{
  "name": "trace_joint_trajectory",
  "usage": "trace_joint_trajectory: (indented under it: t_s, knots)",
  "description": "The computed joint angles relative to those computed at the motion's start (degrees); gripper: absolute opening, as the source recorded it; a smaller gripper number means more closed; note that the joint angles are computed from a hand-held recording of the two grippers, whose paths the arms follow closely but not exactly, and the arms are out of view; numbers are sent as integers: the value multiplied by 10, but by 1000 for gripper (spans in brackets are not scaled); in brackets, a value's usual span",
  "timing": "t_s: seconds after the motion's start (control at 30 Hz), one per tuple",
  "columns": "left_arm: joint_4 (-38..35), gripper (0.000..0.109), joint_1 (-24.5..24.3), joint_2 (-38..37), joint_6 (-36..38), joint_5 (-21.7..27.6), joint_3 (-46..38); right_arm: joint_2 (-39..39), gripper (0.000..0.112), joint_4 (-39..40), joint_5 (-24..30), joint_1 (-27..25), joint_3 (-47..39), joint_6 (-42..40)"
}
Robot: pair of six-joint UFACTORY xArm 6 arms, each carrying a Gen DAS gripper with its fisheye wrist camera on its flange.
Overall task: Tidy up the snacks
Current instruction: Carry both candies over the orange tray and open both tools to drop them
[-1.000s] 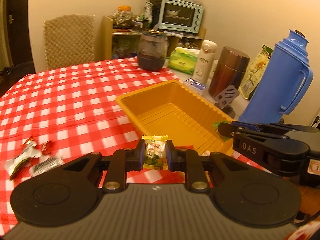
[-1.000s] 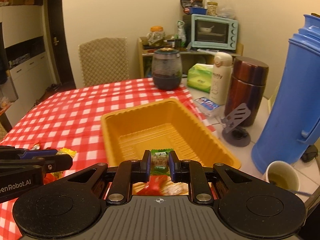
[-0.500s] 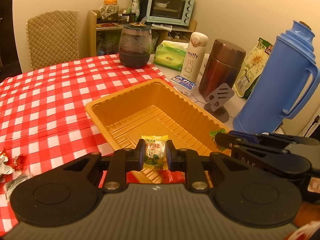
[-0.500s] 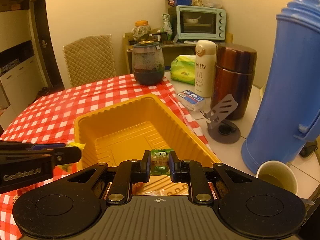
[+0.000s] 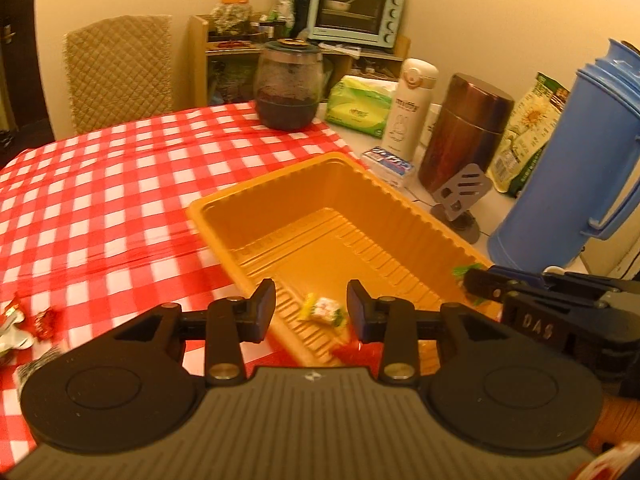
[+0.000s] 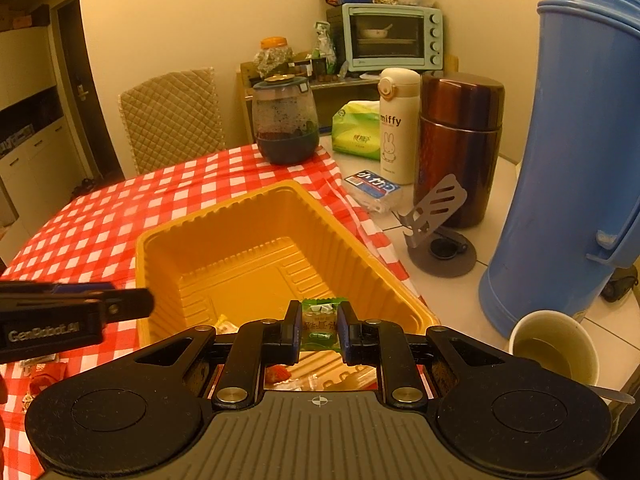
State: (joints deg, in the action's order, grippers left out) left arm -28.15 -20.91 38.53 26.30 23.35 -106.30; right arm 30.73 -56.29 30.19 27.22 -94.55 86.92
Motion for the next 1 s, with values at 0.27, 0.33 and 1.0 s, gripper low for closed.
trace_joint_trajectory:
  t_s: [0.27,0.33,1.0]
  knots:
    - [-2,37,16,-32,-7,-16,53,18,19,12,-20,-3,-26,-11]
    - [-1,39,19,-40,-7,-20,65,19,24,4,-44,-9,-24,9]
    - [-29,70,56,-175,33,-79,252,-33,66,-9,4,35,17,42]
